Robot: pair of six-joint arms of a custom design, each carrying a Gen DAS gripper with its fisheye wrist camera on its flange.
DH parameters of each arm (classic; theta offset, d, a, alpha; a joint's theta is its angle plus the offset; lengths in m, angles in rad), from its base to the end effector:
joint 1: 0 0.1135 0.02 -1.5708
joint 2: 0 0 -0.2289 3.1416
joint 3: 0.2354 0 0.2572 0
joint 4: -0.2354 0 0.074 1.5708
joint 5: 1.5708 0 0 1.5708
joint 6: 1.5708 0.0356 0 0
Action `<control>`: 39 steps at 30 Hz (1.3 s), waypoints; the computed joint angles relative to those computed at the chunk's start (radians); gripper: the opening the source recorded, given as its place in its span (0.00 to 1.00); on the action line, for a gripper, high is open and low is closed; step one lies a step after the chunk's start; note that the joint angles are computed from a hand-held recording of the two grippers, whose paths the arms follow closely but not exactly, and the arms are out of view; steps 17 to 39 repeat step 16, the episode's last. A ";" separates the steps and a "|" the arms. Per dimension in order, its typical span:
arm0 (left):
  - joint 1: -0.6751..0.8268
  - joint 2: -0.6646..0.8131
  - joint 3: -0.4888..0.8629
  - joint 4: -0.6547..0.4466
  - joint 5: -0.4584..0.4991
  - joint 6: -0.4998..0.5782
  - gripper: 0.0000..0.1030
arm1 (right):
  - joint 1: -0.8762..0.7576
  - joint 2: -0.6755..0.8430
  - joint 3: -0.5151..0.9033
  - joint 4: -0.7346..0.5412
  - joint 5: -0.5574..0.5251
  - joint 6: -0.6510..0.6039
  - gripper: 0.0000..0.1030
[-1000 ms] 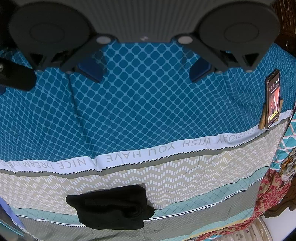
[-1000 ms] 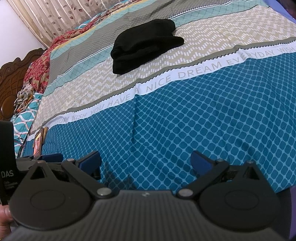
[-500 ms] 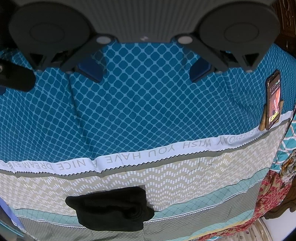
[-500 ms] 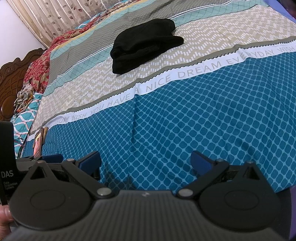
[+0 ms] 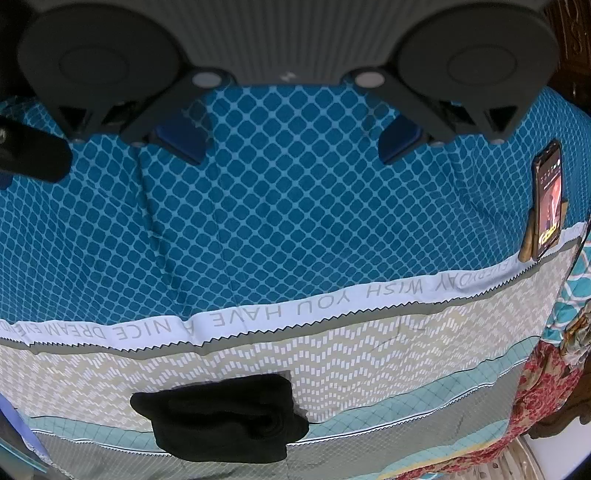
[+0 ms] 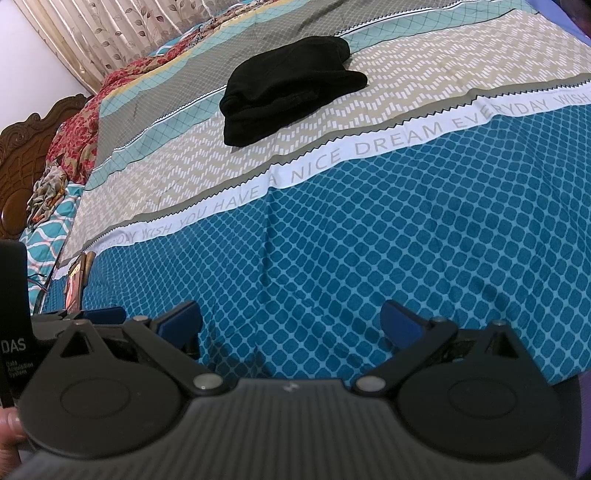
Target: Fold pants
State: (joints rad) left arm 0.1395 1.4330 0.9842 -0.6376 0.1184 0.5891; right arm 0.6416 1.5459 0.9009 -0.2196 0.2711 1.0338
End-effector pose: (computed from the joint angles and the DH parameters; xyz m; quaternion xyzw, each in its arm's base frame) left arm 0.2886 0.0363 0.1890 0.2299 0.9416 0.0316 0.2442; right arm 0.2625 0.1842 0.1575 0.2270 0.9028 0.1698 0.3235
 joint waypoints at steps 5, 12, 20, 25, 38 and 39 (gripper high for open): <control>0.000 0.005 0.003 -0.003 0.000 -0.003 1.00 | -0.001 0.003 0.001 0.001 -0.001 -0.001 1.00; 0.004 0.007 0.000 -0.003 0.011 0.001 1.00 | -0.001 0.004 0.001 0.002 -0.003 0.000 1.00; 0.005 0.005 0.001 -0.009 0.019 0.000 1.00 | -0.001 0.004 -0.001 0.005 -0.001 -0.001 1.00; 0.005 0.005 0.001 -0.009 0.019 0.000 1.00 | -0.001 0.004 -0.001 0.005 -0.001 -0.001 1.00; 0.005 0.005 0.001 -0.009 0.019 0.000 1.00 | -0.001 0.004 -0.001 0.005 -0.001 -0.001 1.00; 0.005 0.005 0.001 -0.009 0.019 0.000 1.00 | -0.001 0.004 -0.001 0.005 -0.001 -0.001 1.00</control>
